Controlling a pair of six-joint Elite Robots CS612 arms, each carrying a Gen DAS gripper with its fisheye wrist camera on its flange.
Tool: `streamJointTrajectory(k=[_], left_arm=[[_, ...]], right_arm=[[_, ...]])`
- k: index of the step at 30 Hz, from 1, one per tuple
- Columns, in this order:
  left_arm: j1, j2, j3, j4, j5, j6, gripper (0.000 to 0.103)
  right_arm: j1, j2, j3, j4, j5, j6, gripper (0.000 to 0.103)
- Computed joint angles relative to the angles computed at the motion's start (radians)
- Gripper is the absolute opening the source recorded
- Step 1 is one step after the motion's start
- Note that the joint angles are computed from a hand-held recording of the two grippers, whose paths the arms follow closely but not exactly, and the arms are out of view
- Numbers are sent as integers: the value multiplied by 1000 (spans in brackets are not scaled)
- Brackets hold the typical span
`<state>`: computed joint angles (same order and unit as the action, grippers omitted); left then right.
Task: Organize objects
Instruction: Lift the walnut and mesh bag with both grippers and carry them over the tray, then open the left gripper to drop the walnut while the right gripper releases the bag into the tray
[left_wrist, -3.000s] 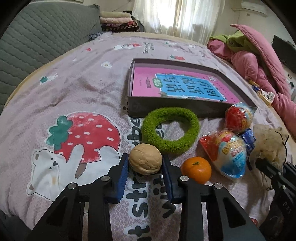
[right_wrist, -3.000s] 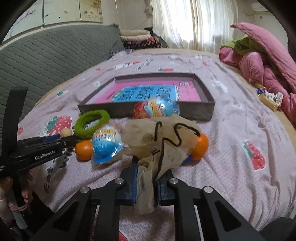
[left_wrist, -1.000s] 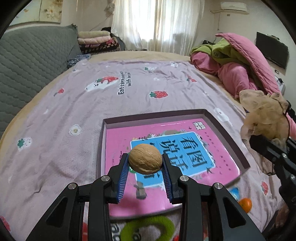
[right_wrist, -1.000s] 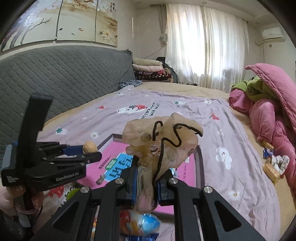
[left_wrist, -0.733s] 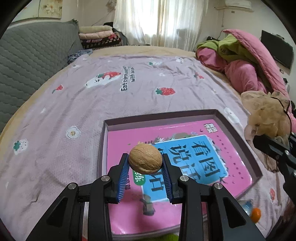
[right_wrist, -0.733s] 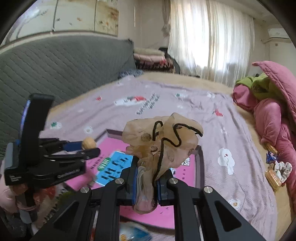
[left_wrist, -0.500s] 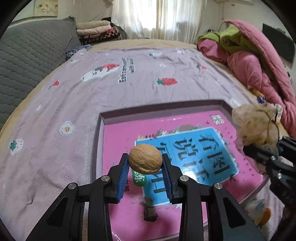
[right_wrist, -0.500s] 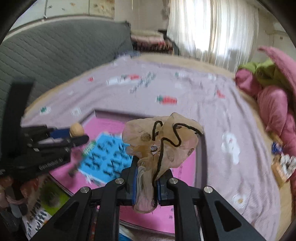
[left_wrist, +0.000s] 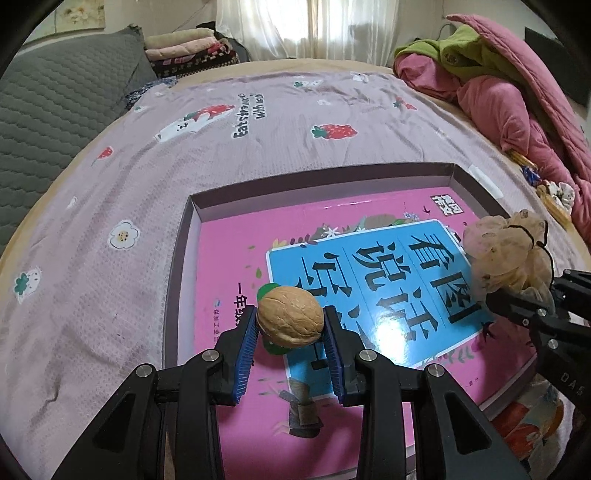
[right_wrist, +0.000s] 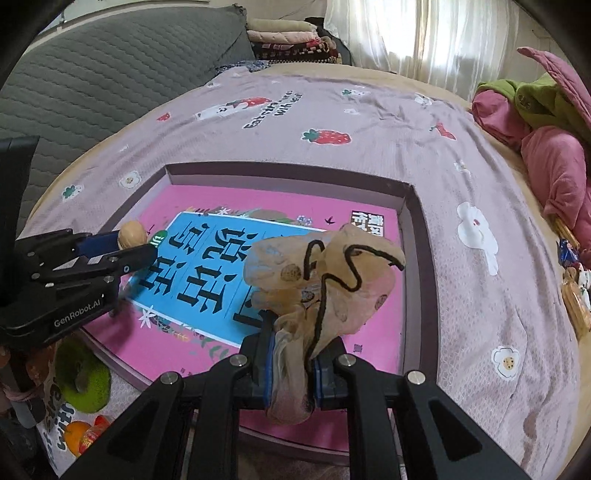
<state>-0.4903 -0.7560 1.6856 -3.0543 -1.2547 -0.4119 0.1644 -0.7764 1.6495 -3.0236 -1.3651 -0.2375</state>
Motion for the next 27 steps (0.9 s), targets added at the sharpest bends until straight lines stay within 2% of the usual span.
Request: streamJointTrajectory(k=[8, 13, 19, 23, 25, 27], left_arm=[[0, 3, -2, 15, -7, 0, 36], [-1, 3, -5, 27, -2, 8, 36], [-1, 3, -4, 16, 2, 2, 36], [4, -4, 0, 0, -9, -10, 48], [4, -8, 4, -18, -6, -7, 52], [8, -12, 7, -30, -17, -8, 54]], right_arm=[[-4, -3, 1, -1, 25, 7, 21], [-2, -4, 3, -14, 15, 10, 35], [-3, -4, 3, -23, 5, 15, 39], [-6, -8, 9, -60, 11, 26, 43], [-10, -11, 14, -89, 21, 37, 50], [-15, -14, 19, -113, 36, 51, 51]])
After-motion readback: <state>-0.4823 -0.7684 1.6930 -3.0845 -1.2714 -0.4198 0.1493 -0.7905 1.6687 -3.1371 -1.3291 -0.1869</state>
